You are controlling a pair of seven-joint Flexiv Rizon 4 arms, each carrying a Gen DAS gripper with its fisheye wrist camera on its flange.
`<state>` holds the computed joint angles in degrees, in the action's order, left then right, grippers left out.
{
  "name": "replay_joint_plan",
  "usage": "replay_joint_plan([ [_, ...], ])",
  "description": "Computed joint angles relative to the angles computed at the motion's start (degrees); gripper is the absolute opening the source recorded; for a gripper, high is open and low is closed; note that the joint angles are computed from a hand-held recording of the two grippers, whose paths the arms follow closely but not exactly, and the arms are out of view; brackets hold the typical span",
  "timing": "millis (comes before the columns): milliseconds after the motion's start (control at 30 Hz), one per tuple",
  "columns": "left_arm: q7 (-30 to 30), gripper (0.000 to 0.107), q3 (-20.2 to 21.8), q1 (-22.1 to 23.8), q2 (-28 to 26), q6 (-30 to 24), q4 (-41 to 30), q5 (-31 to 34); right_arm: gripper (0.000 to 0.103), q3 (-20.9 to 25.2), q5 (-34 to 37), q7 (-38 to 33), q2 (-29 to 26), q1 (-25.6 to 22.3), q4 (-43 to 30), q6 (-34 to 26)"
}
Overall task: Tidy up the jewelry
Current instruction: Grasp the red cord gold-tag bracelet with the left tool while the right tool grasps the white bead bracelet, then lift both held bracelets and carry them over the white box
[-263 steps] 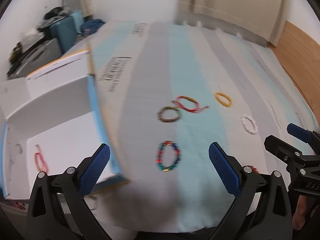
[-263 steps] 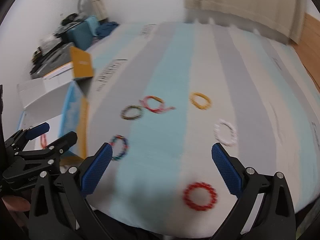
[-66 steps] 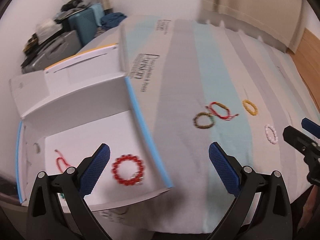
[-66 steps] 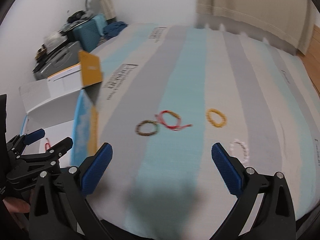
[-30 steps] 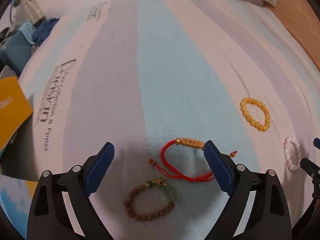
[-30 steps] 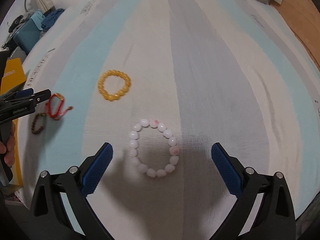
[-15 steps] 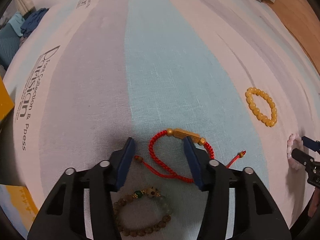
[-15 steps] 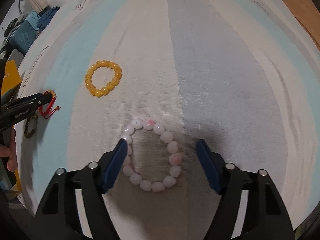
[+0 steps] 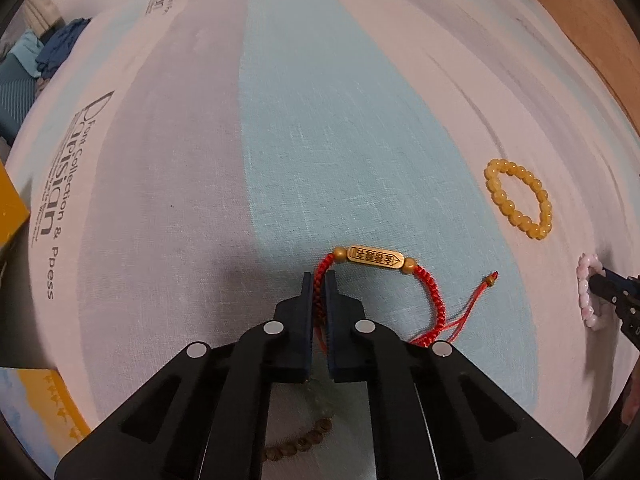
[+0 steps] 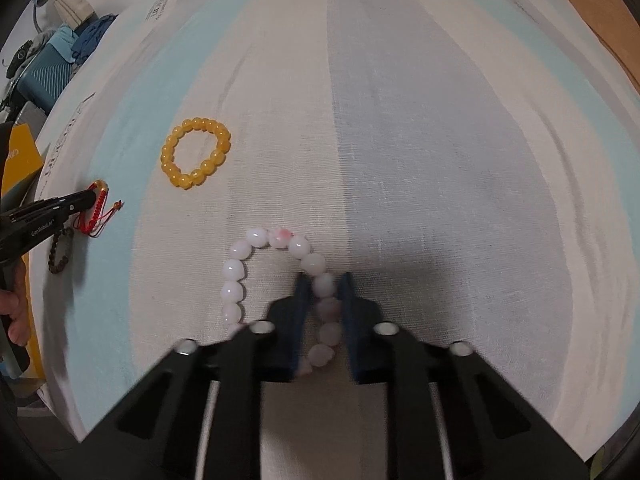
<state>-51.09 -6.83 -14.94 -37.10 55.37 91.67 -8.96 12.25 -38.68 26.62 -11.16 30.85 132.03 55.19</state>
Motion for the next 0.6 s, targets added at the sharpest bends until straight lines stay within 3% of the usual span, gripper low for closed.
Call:
replay_joint_plan([
  [300, 0.7, 0.002, -0.71, 0.64, 2.41, 0.17, 2.06, -0.97, 0.011, -0.03, -3.5, 3.62, 1.92, -0.12, 0.94, -0.14],
  [600, 0.62, 0.002, -1.22, 0.8, 5.7, 1.36, 5.1, -2.97, 0.011, 1.74, -5.38, 5.01, 5.34, -0.45, 0.38, -4.14],
])
